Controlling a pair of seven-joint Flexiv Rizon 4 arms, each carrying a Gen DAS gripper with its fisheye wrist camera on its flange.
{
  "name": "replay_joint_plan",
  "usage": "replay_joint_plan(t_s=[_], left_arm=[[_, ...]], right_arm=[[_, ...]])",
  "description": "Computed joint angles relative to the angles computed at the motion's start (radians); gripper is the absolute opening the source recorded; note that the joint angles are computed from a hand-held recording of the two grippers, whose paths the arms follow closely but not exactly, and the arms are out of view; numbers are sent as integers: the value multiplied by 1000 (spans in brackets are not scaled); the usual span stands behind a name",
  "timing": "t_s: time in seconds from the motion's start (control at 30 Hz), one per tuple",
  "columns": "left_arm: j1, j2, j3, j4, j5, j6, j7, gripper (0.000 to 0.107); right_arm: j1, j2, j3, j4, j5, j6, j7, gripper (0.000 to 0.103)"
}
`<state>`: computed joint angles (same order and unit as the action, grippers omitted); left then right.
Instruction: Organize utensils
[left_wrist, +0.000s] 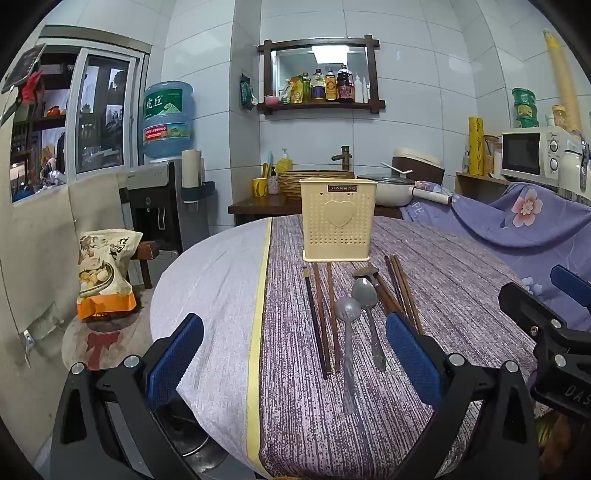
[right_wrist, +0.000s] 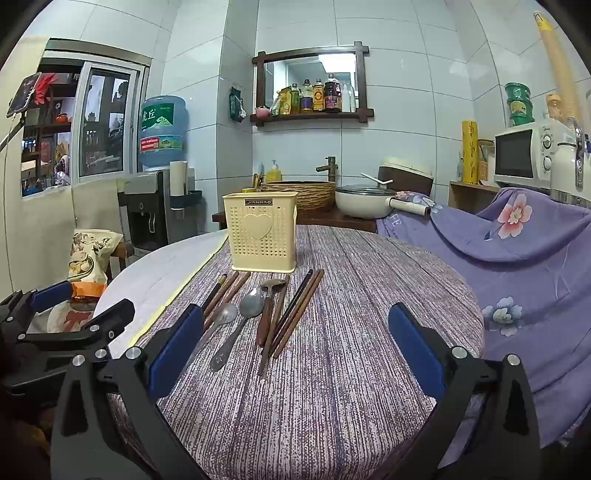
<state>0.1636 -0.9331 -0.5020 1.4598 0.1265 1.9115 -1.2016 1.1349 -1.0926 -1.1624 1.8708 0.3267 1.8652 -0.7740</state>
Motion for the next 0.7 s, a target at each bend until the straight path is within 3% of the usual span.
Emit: replay_joint_plan(t_s=[0.7], left_arm=[[-8,5,11,3,-6,5,-21,97]], right_arm=[[-9,-4,9,-13,-3,-2,0,98]])
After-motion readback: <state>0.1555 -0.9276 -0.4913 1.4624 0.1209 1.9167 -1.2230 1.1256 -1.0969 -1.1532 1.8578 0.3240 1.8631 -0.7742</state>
